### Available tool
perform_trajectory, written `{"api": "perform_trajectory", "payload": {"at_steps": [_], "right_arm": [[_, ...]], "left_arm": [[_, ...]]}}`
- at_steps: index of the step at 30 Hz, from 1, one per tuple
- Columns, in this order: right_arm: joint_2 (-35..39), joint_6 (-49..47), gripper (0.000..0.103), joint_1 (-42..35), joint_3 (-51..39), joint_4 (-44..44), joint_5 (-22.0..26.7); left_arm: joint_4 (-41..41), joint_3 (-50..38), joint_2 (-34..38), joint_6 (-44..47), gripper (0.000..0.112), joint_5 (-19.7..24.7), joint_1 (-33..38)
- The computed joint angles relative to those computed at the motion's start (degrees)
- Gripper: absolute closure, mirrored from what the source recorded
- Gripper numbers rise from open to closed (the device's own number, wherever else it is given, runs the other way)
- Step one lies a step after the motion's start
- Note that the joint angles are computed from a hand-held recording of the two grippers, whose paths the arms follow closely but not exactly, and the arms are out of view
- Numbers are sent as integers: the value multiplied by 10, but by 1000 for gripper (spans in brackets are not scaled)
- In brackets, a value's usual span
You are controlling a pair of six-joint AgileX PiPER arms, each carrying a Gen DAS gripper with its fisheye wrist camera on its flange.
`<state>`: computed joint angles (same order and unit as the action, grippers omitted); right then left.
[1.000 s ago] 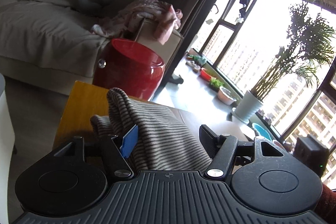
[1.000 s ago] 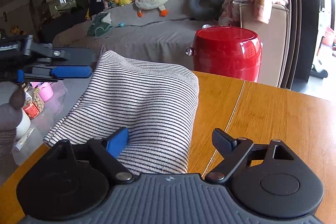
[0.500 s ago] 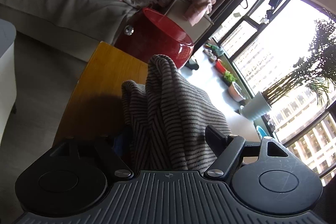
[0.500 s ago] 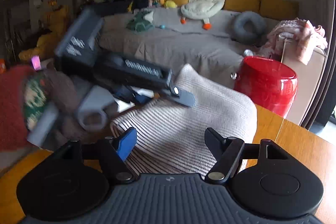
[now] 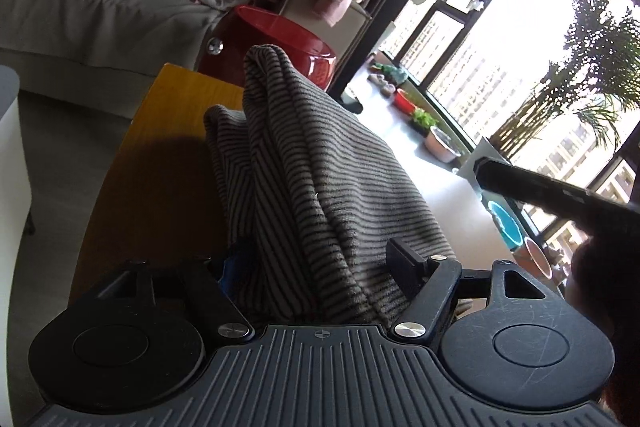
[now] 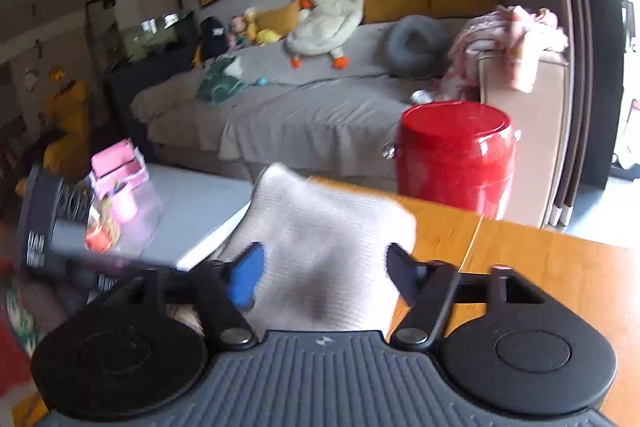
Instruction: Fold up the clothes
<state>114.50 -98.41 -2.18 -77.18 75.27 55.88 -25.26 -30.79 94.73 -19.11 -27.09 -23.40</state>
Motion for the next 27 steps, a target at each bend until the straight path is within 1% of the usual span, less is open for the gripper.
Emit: {"api": "perform_trajectory", "payload": {"at_steps": [1,2,4,7,9,10,11,12,14,15,17,18,19,20,22,25,26,27], "right_arm": [[9,29,69,7,-29,-12,-1],[16,49,69,22,-54,-23,-5],[26,58,69,66,-84,-37,-30],[64,108,69,144,-157,-107,-57],[102,168,69,196,-202,-192,-121],[124,179,61,214,-211,-219,-157],[146,174,56,219,-224,-222,-170],[157,170,53,216,-232,-203,-164],[156,203,53,202,-243,-200,-132],[145,195,53,191,-231,-186,-122],[119,166,49,163,-196,-141,-100],[106,151,41,146,-175,-116,-87],[95,140,31,124,-155,-92,-73],[91,143,28,108,-141,-88,-66],[85,154,27,74,-118,-83,-50],[97,173,27,43,-99,-95,-29],[102,181,28,32,-94,-100,-22],[108,181,33,27,-96,-100,-9]], "left_arm": [[-17,2,1,17,36,-5,-8],[-25,5,1,25,36,-10,-13],[-24,9,0,23,36,-15,-16],[-17,12,1,14,36,-18,-16],[-22,12,4,19,36,-22,-17],[-25,12,5,22,36,-24,-18],[-19,13,6,17,36,-25,-16],[-7,15,6,5,36,-28,-12],[13,19,6,-10,35,-32,-8],[16,20,7,-10,35,-34,-8],[26,23,9,-19,34,-41,-7],[34,25,11,-27,33,-46,-5],[41,26,13,-34,32,-51,-3],[44,26,14,-37,31,-53,-3],[30,19,17,-23,29,-47,-7],[-4,8,20,7,28,-39,-17],[-15,4,22,12,28,-39,-20],[-26,-1,24,17,28,-39,-24]]}}
